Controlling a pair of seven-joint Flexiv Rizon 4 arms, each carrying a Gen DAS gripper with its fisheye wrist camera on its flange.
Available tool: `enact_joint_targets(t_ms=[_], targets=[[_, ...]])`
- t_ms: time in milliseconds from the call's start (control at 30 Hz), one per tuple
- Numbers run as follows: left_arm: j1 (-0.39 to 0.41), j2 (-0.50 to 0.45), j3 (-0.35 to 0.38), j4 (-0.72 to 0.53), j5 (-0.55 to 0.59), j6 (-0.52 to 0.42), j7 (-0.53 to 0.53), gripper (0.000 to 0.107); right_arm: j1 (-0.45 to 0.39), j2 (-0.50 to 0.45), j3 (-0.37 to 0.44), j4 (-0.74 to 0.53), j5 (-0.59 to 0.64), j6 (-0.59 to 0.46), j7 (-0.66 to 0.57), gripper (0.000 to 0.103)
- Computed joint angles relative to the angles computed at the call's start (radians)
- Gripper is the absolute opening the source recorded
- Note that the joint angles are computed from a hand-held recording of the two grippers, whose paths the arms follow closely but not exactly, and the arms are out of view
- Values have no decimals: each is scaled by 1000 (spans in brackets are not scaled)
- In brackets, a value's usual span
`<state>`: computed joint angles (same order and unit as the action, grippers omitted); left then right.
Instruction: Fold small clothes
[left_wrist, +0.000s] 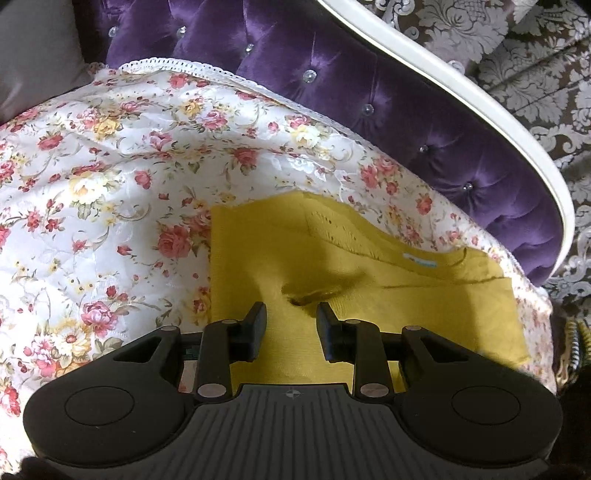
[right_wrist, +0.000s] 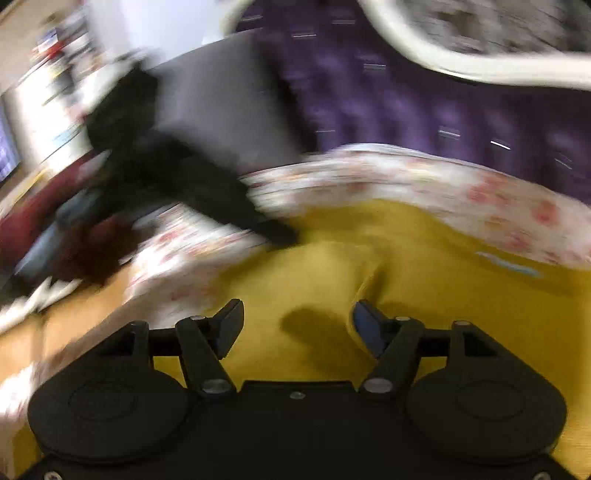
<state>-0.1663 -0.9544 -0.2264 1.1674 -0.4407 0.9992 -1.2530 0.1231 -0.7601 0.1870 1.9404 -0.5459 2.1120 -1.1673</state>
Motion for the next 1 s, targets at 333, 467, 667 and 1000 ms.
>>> enact_joint_targets(t_ms=[333,467,667,1000], targets=[[-12,-22,5,-35,3,-28,-13,29,211,103,-68,229,294,171,-197,69],[22,-15,-61,9,-55,22,19,29,231,115,-53,273,402,239,-159,69],[36,-13,-97,43,-115,68,57,29,287,104,-68,293,545,279,-114,69],[-25,1,-47,85,-17,225,103,3,337,108,-99,292,645,303,-101,69]])
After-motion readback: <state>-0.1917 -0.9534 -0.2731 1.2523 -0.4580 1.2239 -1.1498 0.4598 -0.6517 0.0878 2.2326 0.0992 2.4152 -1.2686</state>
